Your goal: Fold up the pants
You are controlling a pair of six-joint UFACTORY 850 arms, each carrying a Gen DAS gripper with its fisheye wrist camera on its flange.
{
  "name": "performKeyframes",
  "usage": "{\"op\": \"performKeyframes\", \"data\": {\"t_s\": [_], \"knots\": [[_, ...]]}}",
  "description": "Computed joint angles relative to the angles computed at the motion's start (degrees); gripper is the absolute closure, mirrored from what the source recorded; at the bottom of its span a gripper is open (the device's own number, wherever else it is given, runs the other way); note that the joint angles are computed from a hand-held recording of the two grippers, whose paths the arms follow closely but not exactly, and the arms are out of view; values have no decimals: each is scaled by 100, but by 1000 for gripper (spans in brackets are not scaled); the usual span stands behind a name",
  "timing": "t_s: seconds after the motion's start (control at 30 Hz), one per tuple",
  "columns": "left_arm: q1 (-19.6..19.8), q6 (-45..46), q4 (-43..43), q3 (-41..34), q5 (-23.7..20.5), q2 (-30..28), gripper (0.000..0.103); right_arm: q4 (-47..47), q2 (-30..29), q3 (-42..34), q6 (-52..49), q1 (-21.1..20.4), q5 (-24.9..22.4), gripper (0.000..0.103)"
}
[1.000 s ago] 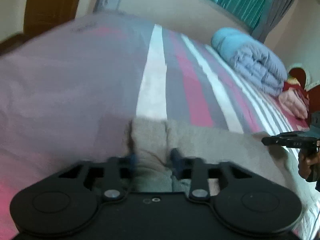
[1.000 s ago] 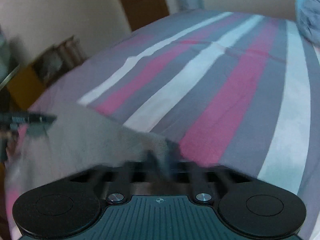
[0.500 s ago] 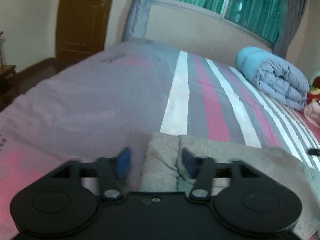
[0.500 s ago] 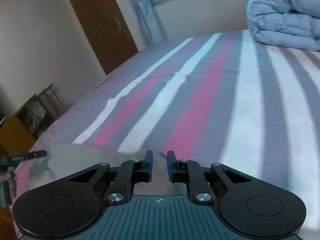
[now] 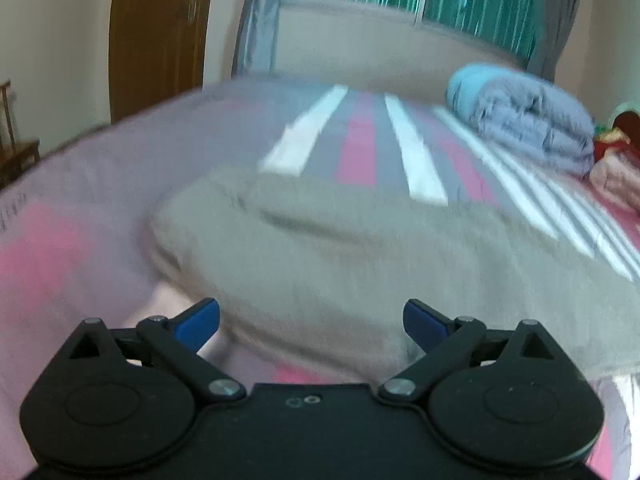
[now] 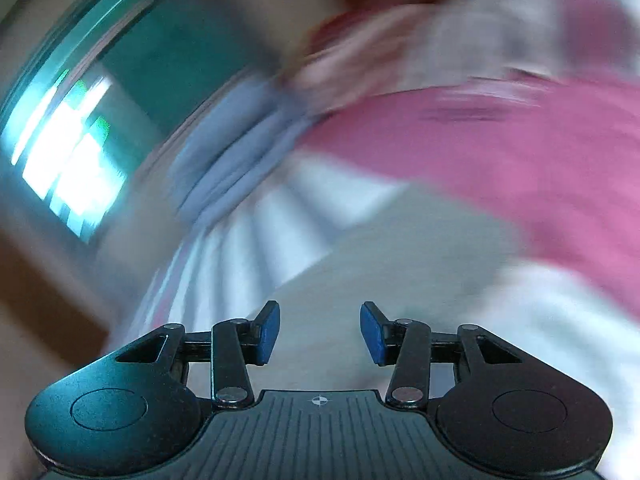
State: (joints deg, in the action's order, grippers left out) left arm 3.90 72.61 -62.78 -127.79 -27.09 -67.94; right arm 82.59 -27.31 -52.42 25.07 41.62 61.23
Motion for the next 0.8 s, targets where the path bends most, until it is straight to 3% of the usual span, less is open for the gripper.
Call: {"op": "performKeyframes", "data": {"t_s": [0.07, 0.17, 0.37, 0.5, 0.53, 0.57, 0.63, 0.7, 0.73, 0.8], "knots": [[-38, -765, 626, -164, 21, -147, 10, 228, 216, 406, 773, 111, 125, 57], [40, -1797, 899, -548, -305, -408, 5, 90, 358, 775, 1601, 154, 142, 57], [81, -1618, 724, -484, -303, -411, 6, -320, 319, 997, 2819, -28, -35, 58], [89, -1300, 439, -236, -213, -304, 6, -921, 219, 948, 2738, -310, -180, 58], [79, -1281, 418, -232, -196, -308, 6, -910, 197, 892, 2442, -348, -275, 66], [62, -1324, 450, -268, -193, -328, 6, -923, 226, 871, 2120, -458, -569, 95], [63, -1367, 500, -307, -235, -343, 6, -1024, 253, 919, 2085, -502, -645, 95], [76, -1325, 474, -331, -273, -360, 6, -956, 307, 1004, 2055, -313, 2, 95], [79, -1260, 412, -317, -268, -357, 6, -869, 286, 981, 1934, -271, 86, 95], [84, -1181, 325, -282, -258, -347, 6, -868, 89, 937, 2154, -308, -247, 97]]}}
